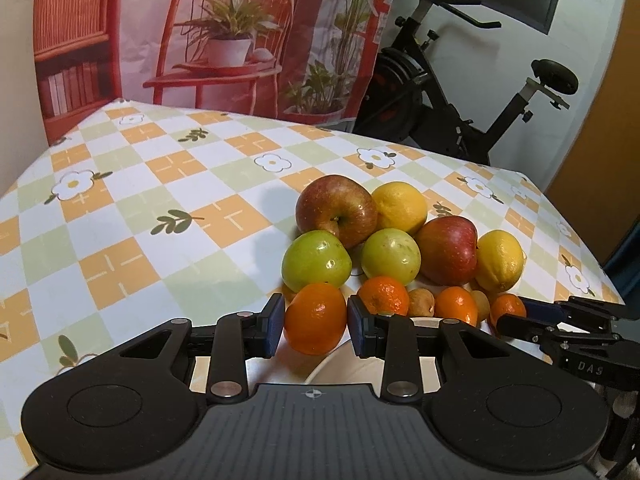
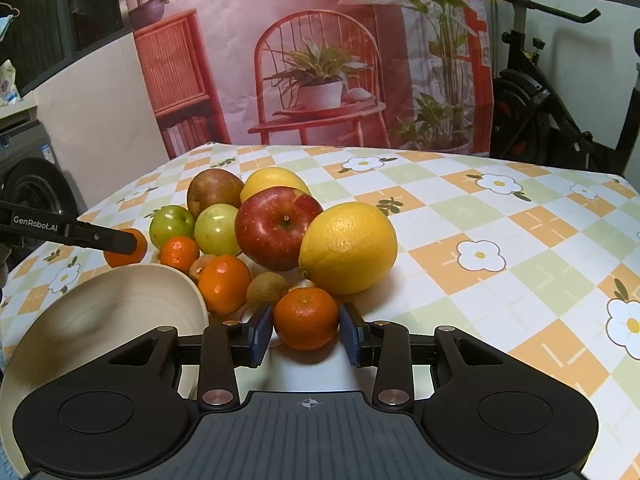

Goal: Organize fruits
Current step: 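Carry the orange in the left tool over the beige plate while the right tool carries the tangerine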

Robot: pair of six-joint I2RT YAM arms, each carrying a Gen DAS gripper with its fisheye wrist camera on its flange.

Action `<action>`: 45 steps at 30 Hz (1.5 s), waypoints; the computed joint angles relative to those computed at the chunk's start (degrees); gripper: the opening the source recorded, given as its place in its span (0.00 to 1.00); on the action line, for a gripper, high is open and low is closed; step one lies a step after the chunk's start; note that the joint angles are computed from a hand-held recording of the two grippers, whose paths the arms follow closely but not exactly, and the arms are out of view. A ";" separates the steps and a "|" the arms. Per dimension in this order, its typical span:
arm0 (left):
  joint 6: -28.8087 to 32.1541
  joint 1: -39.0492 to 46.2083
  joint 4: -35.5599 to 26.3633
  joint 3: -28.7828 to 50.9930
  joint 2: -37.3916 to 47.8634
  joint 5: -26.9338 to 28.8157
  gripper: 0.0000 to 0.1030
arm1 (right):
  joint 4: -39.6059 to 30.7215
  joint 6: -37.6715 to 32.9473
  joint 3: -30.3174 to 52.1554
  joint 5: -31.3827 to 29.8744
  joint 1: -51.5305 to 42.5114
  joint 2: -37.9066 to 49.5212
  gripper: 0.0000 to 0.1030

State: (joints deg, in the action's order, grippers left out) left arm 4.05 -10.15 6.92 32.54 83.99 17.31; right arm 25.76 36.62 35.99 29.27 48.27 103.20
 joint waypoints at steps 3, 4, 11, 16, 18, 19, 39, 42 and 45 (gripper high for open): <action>0.48 0.20 0.00 -1.15 -2.09 0.06 0.35 | 1.12 -0.09 -0.51 0.31 0.11 -0.06 0.32; 0.60 0.33 -0.11 -1.56 -2.89 0.28 0.35 | 1.70 -0.02 -0.80 0.62 0.24 -0.06 0.32; 3.91 1.47 -3.12 -5.10 -10.13 2.87 0.35 | 5.76 1.36 -3.81 2.44 1.12 -1.56 0.32; 7.44 2.59 -7.61 -6.24 -13.32 5.39 0.35 | 6.95 2.36 -5.60 3.01 2.81 -3.07 0.32; 8.33 3.21 -8.79 -6.52 -13.93 6.13 0.35 | 6.34 3.10 -5.62 3.88 4.07 -4.01 0.32; 8.65 3.46 -9.28 -6.68 -14.26 6.34 0.35 | 6.38 3.55 -5.88 4.39 4.77 -4.68 0.32; 21.30 10.72 -25.81 -8.16 -21.53 12.19 0.35 | -16.49 7.84 5.14 2.12 18.24 -7.62 0.32; 21.85 10.86 -26.64 -8.15 -21.52 12.24 0.35 | -18.56 8.21 6.32 0.92 18.68 -7.45 0.32; 22.36 10.85 -27.53 -8.27 -21.87 11.97 0.35 | -21.41 8.62 7.78 -0.24 19.20 -7.08 0.32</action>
